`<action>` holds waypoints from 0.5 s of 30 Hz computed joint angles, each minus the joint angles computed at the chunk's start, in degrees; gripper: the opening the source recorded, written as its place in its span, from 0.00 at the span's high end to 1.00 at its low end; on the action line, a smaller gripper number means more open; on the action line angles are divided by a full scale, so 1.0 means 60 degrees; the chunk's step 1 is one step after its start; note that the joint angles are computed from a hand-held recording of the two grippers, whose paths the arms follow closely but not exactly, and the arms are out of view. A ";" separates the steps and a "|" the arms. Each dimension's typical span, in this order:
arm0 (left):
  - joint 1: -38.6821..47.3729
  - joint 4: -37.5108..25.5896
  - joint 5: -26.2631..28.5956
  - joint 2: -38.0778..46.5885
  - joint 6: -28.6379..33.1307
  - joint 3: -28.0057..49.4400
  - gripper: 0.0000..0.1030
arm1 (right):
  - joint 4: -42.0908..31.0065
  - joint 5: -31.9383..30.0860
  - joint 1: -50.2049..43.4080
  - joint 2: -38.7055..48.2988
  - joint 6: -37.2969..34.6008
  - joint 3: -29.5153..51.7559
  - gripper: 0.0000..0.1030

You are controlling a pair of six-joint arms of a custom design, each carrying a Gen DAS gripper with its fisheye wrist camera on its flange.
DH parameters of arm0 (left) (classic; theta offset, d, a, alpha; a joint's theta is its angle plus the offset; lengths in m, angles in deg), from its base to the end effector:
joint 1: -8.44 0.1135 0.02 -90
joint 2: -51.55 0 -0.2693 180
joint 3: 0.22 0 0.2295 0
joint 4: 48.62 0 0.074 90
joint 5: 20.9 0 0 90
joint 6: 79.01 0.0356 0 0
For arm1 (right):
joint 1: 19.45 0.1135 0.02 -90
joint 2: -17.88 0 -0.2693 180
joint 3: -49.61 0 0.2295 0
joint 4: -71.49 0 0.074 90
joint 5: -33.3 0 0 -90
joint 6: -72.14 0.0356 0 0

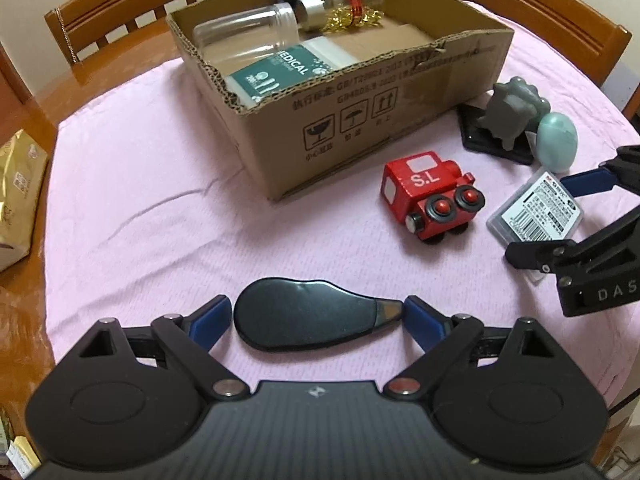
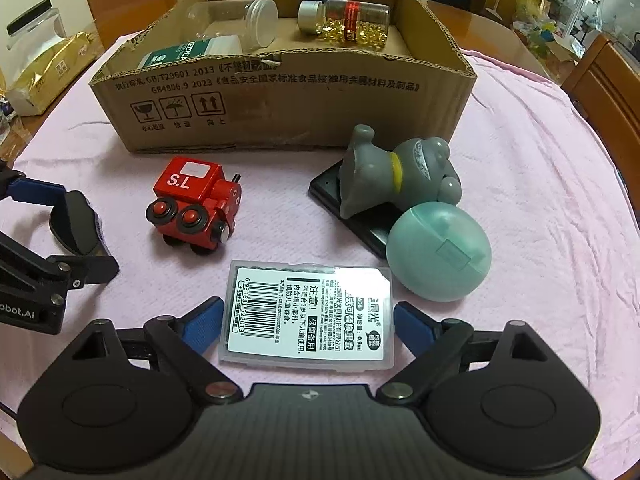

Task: Organize rigid objects
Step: 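Grasp the black paddle with the left gripper while the right grasps the white battery card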

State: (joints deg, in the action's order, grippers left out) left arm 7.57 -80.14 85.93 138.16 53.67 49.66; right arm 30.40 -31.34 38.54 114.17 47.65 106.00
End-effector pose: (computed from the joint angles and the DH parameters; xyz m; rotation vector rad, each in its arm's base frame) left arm 0.2279 -0.0138 0.1447 1.0645 2.4595 -0.1866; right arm 0.1413 0.1973 0.1291 0.2229 2.6683 -0.0993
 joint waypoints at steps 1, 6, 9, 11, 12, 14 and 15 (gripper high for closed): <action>-0.0009 0.0055 0.0000 -0.0045 -0.0060 -0.0061 0.10 | -0.0070 0.0010 0.0041 -0.0070 0.0049 -0.0022 0.09; 0.0183 -0.0195 0.0301 0.0144 -0.0040 0.0113 0.13 | -0.0070 -0.0003 0.0052 -0.0117 0.0054 -0.0070 0.09; 0.0163 -0.0348 0.0217 0.0109 0.0089 0.0173 0.13 | -0.0361 0.0040 0.0304 -0.0224 0.0267 -0.0028 0.09; 0.0088 -0.0455 0.0122 0.0030 0.0206 0.0212 0.13 | -0.0463 0.0052 0.0357 -0.0249 0.0243 0.0008 0.09; 0.0042 -0.0546 0.0104 -0.0028 0.0237 0.0249 0.13 | -0.0447 0.0016 0.0354 -0.0302 0.0181 -0.0010 0.09; 0.0009 -0.0995 0.0111 -0.0153 0.0292 0.0441 0.13 | -0.0412 -0.0093 0.0339 -0.0513 0.0044 -0.0080 0.10; 0.0014 -0.1282 0.0131 -0.0240 0.0321 0.0567 0.13 | -0.0441 -0.0159 0.0330 -0.0639 -0.0060 -0.0097 0.10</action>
State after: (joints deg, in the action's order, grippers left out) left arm 7.65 -87.83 86.71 136.72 55.60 53.06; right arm 27.75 -32.30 40.52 110.33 47.28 105.42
